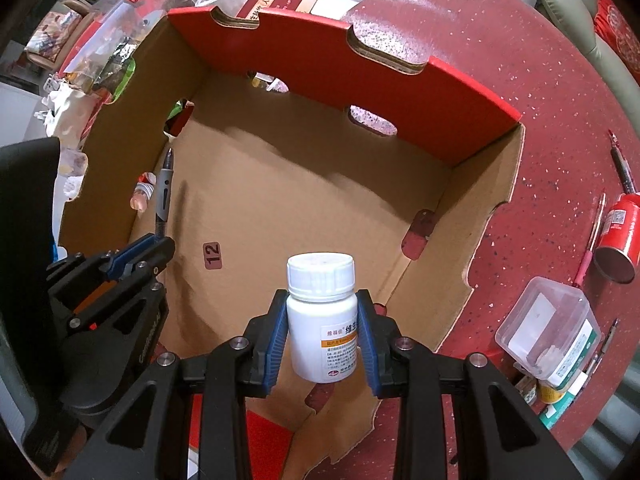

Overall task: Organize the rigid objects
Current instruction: 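Open left tool dropping pen in box while right tool releases bottle there, then move left tool toward red flat case while right tool approaches black-grip pen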

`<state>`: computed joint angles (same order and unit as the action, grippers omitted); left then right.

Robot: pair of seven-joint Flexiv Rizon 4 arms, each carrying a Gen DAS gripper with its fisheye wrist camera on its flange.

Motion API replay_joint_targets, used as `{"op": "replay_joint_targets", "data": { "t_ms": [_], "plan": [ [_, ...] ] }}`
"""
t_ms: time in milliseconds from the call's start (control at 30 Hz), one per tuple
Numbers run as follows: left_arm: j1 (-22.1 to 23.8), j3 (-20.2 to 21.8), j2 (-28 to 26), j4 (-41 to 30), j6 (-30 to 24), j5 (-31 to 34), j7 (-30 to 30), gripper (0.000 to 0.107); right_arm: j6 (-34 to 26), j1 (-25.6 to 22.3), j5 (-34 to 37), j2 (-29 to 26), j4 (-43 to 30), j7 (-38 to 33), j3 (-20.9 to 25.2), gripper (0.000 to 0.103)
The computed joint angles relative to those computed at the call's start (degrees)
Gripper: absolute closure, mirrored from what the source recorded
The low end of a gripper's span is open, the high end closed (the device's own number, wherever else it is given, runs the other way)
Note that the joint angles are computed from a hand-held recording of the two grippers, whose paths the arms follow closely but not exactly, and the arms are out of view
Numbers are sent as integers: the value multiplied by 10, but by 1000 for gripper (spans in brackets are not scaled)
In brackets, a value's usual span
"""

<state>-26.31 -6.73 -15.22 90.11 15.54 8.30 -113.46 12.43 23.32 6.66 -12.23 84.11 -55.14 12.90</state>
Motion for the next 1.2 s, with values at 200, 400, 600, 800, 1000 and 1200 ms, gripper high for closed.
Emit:
{"op": "replay_joint_targets", "data": {
  "t_ms": [200, 400, 600, 800, 1000, 1200],
  "plan": [
    [6, 4, 11, 10, 19, 2, -6, 24, 11, 5, -20, 2, 5, -2, 0, 40],
    [9, 4, 19, 16, 39, 8, -7, 4, 22, 15, -62, 18, 14, 5, 0, 21],
    [3, -2, 38, 13, 56, 33, -3, 4, 43, 12, -111, 73, 56, 6, 1, 1],
    [-9, -13, 55, -7, 35, 55, -9, 4, 31, -5, -97, 127, 94, 28, 2, 1],
    [-35, -33, 58, -40, -9, 72, -12, 4, 28, -22, -57, 188, 134, 33, 2, 1],
    [-50, -47, 77, -14, 3, -5, 21, 4, 23, -45, -13, 274, 206, 24, -5, 1]
  ]
}}
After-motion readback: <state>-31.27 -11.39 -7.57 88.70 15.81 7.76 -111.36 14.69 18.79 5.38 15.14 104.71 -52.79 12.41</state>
